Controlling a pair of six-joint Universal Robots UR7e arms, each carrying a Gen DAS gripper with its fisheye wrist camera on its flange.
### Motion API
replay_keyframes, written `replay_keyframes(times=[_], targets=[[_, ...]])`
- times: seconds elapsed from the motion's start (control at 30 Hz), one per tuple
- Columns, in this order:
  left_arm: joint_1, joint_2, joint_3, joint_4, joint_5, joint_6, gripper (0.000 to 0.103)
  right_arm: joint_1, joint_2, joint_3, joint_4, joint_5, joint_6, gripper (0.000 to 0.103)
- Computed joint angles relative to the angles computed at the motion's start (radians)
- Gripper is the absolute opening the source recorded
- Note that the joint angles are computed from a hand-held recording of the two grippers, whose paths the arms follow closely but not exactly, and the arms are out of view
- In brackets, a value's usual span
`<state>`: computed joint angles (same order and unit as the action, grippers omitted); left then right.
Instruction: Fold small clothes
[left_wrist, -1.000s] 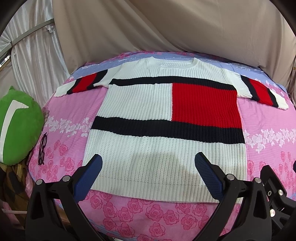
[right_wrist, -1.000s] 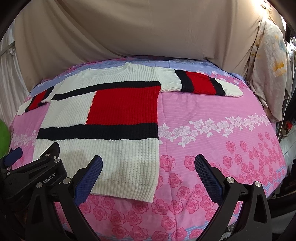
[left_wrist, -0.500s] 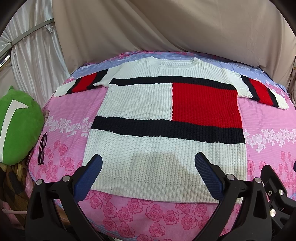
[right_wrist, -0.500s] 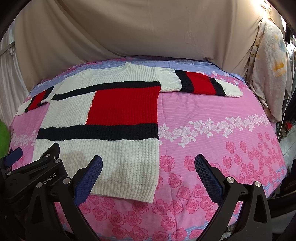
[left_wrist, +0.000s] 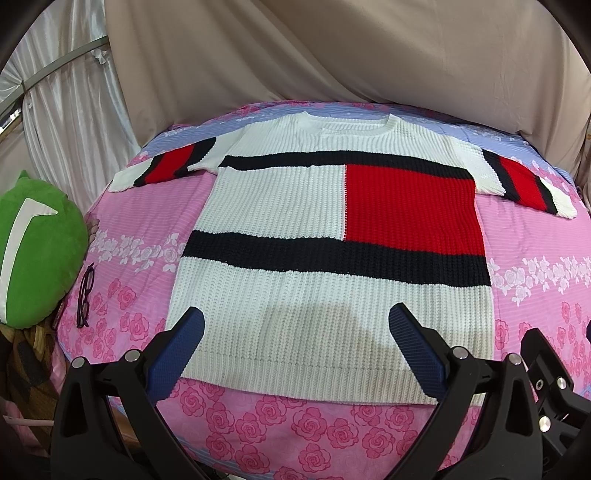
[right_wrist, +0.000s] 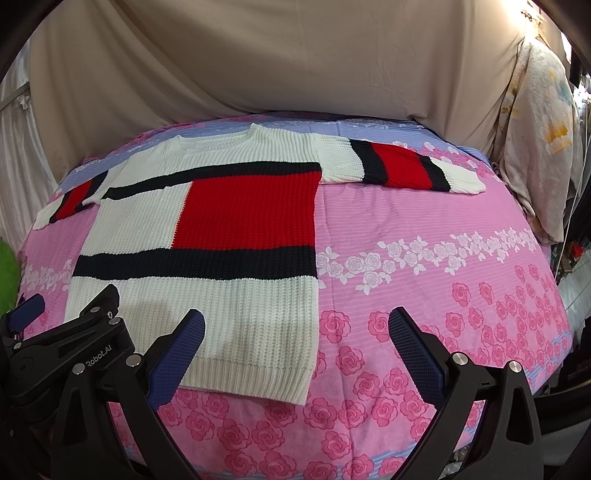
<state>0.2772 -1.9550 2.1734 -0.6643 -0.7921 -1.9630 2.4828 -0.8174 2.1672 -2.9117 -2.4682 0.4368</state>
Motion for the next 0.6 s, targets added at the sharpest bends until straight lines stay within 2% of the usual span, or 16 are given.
replay_keyframes(times=[0.6], targets=[[-0.001,-0.002,0.0,0.006,-0.001,-0.003,0.098,-0.001,0.0,0.003,-0.006,0.0,-0.001,0.098]])
